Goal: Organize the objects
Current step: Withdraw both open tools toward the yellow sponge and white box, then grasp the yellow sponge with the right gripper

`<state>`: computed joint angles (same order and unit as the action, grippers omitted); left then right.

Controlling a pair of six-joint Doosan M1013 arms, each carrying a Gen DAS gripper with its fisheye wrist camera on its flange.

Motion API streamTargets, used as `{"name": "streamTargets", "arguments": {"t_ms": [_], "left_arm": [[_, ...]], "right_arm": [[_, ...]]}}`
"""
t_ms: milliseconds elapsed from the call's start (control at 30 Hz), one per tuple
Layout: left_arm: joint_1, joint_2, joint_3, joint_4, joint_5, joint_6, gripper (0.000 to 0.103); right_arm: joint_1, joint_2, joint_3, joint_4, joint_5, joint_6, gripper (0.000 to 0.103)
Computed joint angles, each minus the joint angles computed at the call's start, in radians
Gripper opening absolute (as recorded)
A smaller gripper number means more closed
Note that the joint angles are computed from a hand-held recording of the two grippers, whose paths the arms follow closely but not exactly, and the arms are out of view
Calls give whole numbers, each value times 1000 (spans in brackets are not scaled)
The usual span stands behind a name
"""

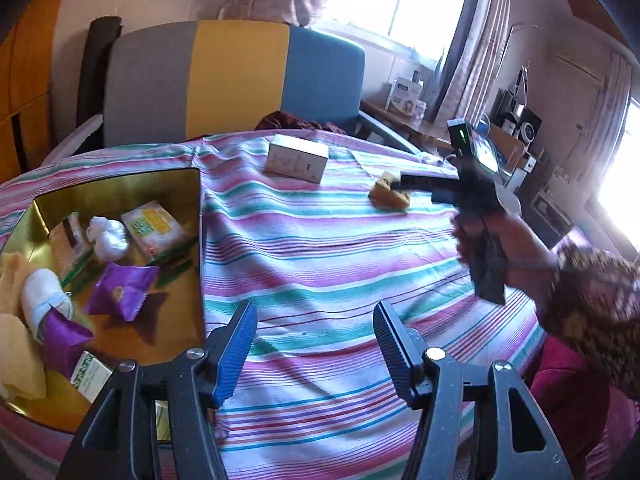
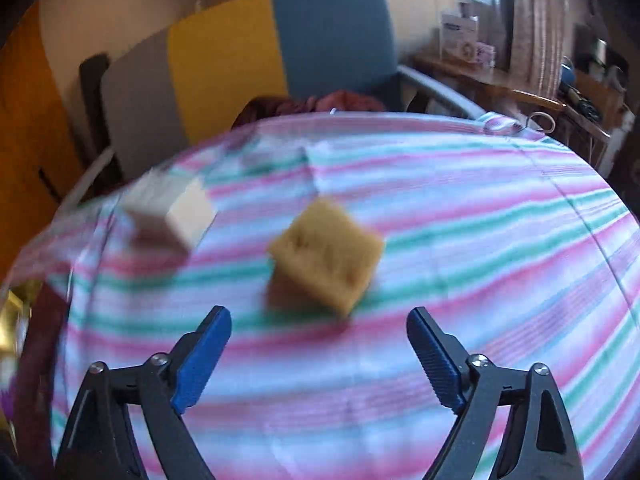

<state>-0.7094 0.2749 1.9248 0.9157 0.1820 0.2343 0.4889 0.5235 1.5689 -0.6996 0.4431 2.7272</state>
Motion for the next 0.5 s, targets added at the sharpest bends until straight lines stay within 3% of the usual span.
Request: {"name": "streamTargets", "arguments": {"t_ms": [333, 433, 500], "left_arm": [[2, 14, -27, -209, 23, 204, 61], [5, 21, -38, -272, 23, 262, 61], [8, 28, -47, -329, 16, 316, 61]], "right_arm": [[-8, 80, -97, -44, 35, 17, 91], [2, 92, -94, -132, 67, 57, 82], [-3, 88, -81, -152, 45, 96, 75]]}}
